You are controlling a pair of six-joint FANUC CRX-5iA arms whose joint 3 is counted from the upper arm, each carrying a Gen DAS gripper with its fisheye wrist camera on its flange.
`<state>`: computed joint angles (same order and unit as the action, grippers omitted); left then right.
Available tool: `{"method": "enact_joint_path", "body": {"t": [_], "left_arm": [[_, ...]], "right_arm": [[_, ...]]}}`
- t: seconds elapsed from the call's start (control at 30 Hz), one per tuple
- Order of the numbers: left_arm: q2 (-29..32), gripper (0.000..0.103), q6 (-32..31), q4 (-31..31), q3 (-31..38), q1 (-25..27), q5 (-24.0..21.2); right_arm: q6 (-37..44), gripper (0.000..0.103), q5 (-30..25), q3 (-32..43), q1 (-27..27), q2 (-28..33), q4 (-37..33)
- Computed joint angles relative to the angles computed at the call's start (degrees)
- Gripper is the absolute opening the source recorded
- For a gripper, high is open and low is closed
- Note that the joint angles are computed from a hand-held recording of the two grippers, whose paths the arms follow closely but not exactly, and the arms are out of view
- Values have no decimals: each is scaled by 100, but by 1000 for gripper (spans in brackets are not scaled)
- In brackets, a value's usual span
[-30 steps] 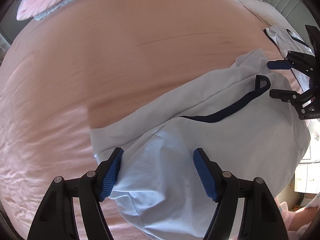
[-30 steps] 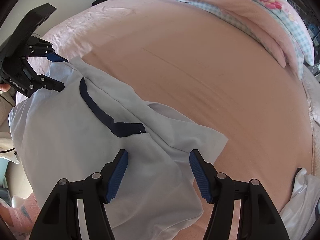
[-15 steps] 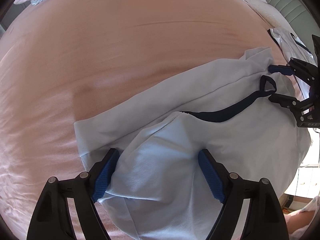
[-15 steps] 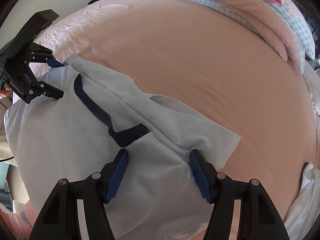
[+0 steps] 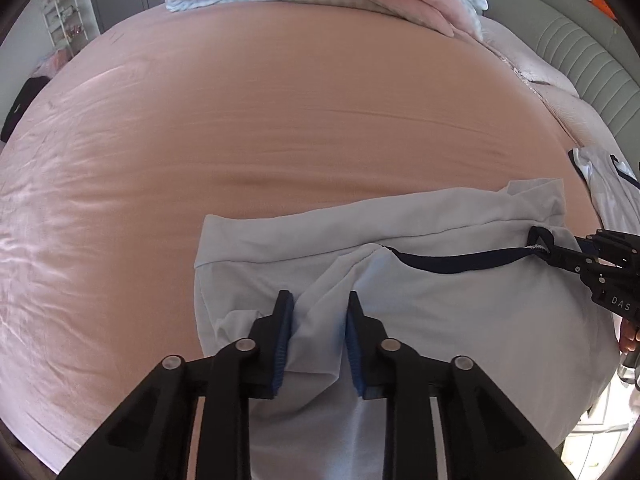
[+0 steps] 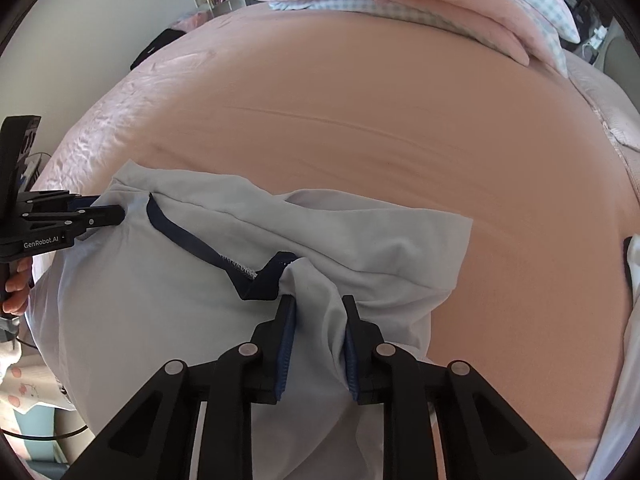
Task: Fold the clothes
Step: 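Grasp the white fabric beside the navy trim with both grippers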
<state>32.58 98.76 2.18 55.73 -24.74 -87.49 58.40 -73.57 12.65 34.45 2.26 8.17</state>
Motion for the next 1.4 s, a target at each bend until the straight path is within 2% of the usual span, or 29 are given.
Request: {"method": "enact_joint_path", "body": {"t": [0.1, 0.27, 0.43, 0.47, 0.6, 0.77, 0.87, 1.0, 1.03, 1.1, 1.13, 1.17, 1.4], "left_arm": [[-313, 9, 322, 121, -537, 35, 416], [-721, 7, 430, 306, -1122, 197, 839], [-635, 7, 283, 357, -802, 276, 667], [-419, 7, 212, 439, -575, 397, 659], [-329, 7, 262, 590, -644, 402, 793], [-170, 6, 314, 521, -328, 335, 546], [-162, 6, 217, 479, -258, 318, 473], [-116, 6, 135, 436, -148, 288, 401], [-118, 6, 126, 413, -138, 280, 392], [-122, 6, 105, 405, -135, 273, 396], [-126, 6, 91, 426, -147, 275, 411], [-153, 6, 70, 421, -187, 274, 442], [-164, 6, -60, 443, -196, 265, 482]], "right_arm": [[-153, 15, 52, -95, 67, -67, 160], [-242, 11, 198, -94, -2, -126, 171], [-227, 9, 152, -56, 66, -111, 518], [-251, 8, 174, -51, 59, -110, 568], [-302, 8, 143, 100, 15, 15, 732], [408, 8, -66, 618, -196, 322, -4], [719, 10, -348, 760, -197, 408, -51], [1182, 10, -644, 1083, -406, 484, -578], [1281, 12, -728, 1188, -476, 516, -749], [1417, 26, -957, 1372, -529, 619, -854], [1548, 42, -1088, 1452, -518, 687, -828], [1679, 53, -1218, 1532, -506, 756, -799], [2019, 53, -1900, 1813, -334, 1122, -444]]}}
